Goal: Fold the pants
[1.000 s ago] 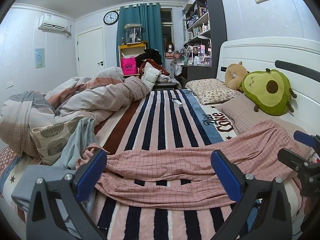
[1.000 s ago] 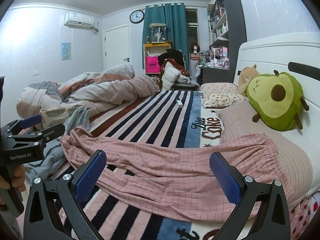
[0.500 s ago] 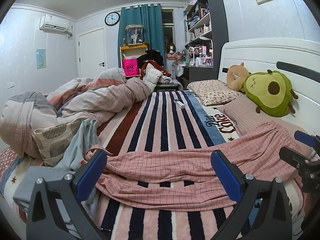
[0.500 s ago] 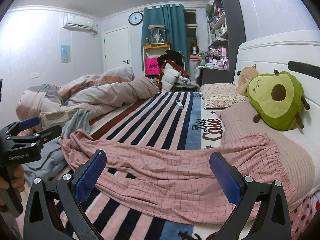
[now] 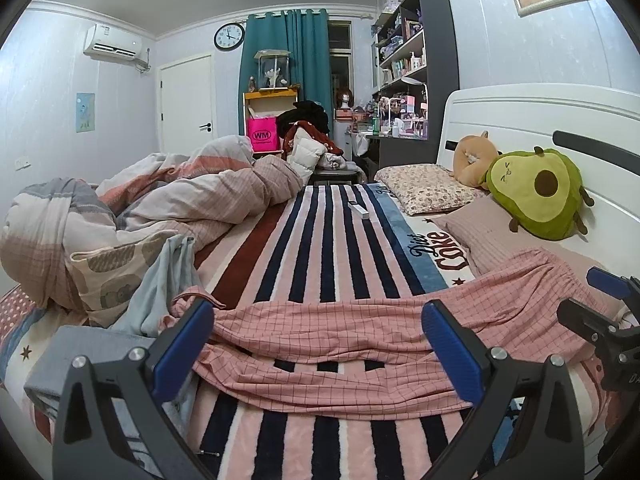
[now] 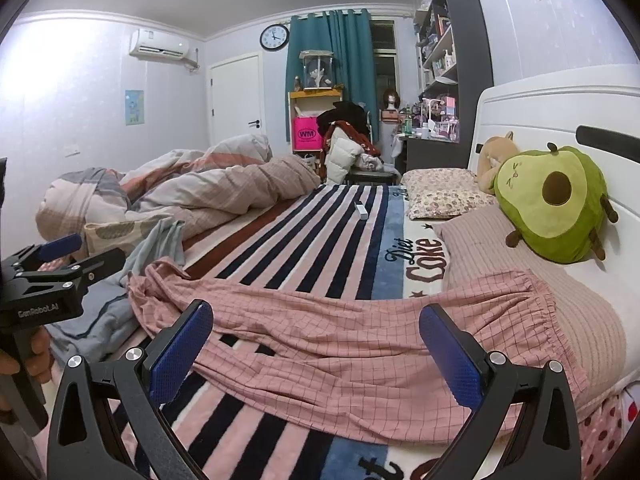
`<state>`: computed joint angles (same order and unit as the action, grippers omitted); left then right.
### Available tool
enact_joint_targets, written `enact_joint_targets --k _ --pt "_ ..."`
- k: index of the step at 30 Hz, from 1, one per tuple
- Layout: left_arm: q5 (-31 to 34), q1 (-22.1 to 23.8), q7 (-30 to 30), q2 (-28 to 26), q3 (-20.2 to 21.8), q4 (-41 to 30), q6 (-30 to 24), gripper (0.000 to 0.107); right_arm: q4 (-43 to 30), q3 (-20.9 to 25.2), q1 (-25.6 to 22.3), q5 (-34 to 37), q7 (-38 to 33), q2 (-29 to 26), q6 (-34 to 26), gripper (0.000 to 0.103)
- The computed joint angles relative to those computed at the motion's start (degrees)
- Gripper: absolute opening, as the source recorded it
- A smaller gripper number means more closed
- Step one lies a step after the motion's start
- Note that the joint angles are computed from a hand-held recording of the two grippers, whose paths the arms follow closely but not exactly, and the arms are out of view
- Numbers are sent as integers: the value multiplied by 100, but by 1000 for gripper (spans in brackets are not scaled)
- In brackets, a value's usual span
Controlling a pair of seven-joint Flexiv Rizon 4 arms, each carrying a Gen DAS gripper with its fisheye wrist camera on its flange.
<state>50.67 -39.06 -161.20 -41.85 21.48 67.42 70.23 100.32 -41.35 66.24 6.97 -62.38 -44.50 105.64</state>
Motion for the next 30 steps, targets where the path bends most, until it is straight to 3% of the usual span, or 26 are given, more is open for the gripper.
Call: enact_joint_targets --k 22,26,30 --pt "-340 159 416 -81 -237 -38 -244 103 95 -127 97 209 164 -115 110 102" --pt "-550 203 687 -230 -335 -203 -580 103 140 139 -140 193 112 -48 100 102" --pt "-921 479 1095 -389 -599 -225 -368 103 243 126 -189 168 138 -99 -6 102"
